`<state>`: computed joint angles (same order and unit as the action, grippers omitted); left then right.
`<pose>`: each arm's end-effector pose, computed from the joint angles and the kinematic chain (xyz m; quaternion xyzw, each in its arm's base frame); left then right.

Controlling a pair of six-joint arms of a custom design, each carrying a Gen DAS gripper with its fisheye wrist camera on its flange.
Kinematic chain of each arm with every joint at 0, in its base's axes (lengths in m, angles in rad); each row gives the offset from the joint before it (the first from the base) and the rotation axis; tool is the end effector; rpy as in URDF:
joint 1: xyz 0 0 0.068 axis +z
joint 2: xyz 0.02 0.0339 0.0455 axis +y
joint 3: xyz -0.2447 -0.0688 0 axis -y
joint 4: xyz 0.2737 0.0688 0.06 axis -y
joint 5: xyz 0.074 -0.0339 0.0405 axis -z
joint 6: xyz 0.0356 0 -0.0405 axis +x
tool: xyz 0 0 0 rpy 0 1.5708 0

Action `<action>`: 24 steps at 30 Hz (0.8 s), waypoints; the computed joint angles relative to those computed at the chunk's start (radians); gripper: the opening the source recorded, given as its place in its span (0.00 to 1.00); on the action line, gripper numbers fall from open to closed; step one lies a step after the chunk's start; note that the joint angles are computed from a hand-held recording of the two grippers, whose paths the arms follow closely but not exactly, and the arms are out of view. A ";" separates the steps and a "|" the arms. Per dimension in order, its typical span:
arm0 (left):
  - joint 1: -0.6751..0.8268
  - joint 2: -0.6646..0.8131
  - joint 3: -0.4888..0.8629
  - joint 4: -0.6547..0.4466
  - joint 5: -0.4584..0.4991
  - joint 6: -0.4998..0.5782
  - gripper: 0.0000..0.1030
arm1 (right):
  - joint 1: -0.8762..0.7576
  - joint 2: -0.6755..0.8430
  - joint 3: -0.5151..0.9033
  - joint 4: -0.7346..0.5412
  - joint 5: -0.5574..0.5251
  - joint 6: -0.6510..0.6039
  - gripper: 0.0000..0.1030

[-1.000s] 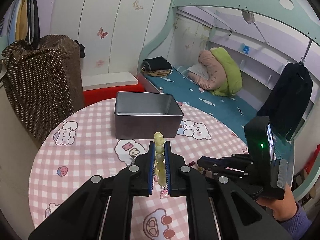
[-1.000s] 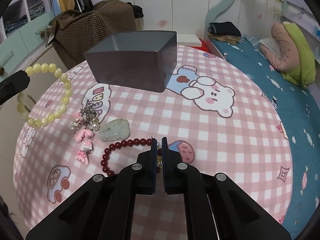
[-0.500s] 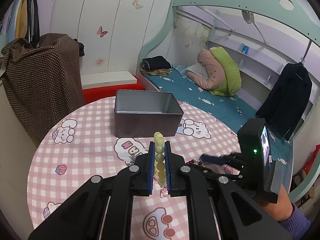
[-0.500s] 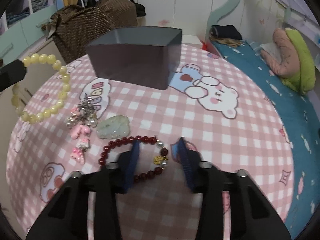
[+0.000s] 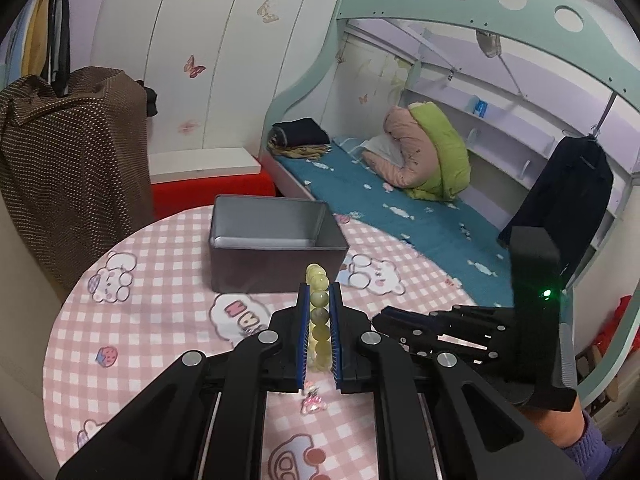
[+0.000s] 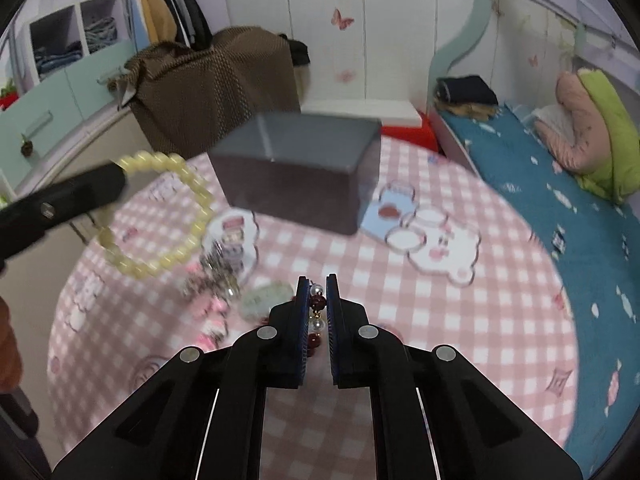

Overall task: Organize jewelry
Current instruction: 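Lift the yellow bracelet with the left tool while the right tool grasps the red bead bracelet, then lower both bracelets into the grey metal box and open both tools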

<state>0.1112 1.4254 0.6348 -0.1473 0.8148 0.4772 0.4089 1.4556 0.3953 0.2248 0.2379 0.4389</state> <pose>0.2791 0.0051 0.1239 0.2800 0.8356 -0.2775 0.3826 0.2335 0.0920 0.0666 0.0565 0.9258 0.0459 0.3708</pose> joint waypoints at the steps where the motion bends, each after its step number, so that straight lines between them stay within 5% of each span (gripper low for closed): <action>1: -0.004 0.007 0.013 -0.007 0.005 -0.003 0.08 | -0.003 -0.030 -0.003 -0.008 0.000 -0.005 0.09; 12: -0.091 0.102 0.215 0.009 -0.018 -0.103 0.08 | -0.100 -0.208 0.127 -0.125 0.007 -0.150 0.09; 24: -0.194 0.486 0.552 -0.001 -0.200 -0.197 0.08 | -0.219 0.169 0.419 -0.069 -0.130 -0.182 0.09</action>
